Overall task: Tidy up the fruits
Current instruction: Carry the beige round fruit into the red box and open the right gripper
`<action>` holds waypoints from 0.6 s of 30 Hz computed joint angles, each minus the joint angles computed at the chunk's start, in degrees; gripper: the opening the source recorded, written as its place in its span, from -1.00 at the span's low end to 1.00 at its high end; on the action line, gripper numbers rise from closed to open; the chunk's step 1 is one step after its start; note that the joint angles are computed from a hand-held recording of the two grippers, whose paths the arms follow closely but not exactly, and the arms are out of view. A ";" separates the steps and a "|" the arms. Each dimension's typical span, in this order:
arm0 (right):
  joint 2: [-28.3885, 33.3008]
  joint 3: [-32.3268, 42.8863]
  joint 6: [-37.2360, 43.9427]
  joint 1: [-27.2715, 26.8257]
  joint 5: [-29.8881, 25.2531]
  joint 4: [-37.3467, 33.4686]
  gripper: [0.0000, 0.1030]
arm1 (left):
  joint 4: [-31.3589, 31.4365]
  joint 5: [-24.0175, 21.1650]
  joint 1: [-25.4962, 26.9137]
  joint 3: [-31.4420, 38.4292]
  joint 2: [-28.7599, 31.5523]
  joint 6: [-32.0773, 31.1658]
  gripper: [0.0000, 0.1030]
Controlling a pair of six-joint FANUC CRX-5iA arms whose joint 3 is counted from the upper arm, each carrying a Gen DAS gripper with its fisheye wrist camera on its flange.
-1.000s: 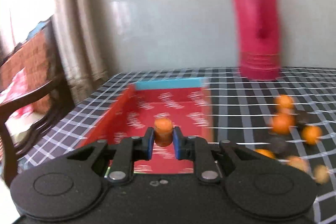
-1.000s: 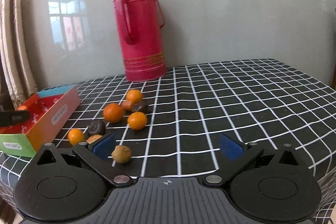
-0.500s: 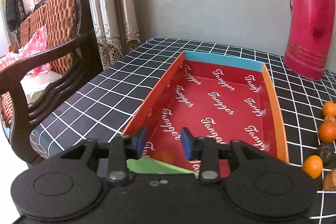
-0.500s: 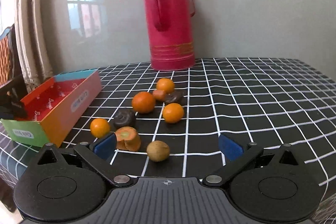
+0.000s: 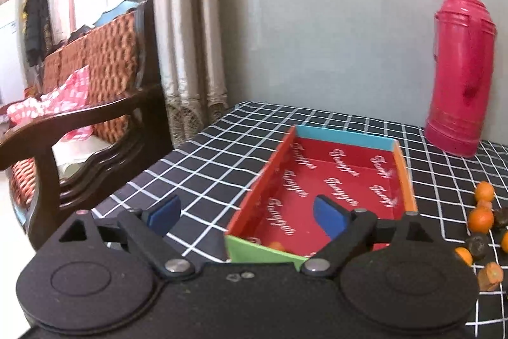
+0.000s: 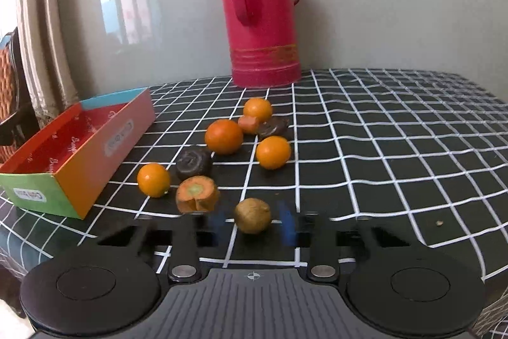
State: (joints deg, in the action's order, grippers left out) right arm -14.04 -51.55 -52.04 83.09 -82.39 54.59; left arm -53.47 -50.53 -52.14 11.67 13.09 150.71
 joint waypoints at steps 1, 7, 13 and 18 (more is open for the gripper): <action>0.16 0.05 -0.13 -0.04 -0.10 0.07 -0.47 | 0.23 -0.13 0.44 -0.12 -0.18 0.38 0.63; 0.83 -0.07 -1.61 -0.18 -0.25 2.23 -0.47 | 0.97 -3.72 2.63 -0.40 -0.95 3.25 0.63; 1.19 -2.65 -3.23 -4.19 3.85 19.10 -0.47 | 2.70 -6.17 5.39 -1.78 -2.28 5.18 0.63; 1.78 -2.28 -1.93 -18.21 20.04 37.82 -0.47 | 2.62 -7.76 6.65 -3.39 -3.34 5.50 0.63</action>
State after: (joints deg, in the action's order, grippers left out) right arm -12.26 -53.83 -53.96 64.87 -62.35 92.41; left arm -50.85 -58.29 -45.49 8.28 9.74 156.21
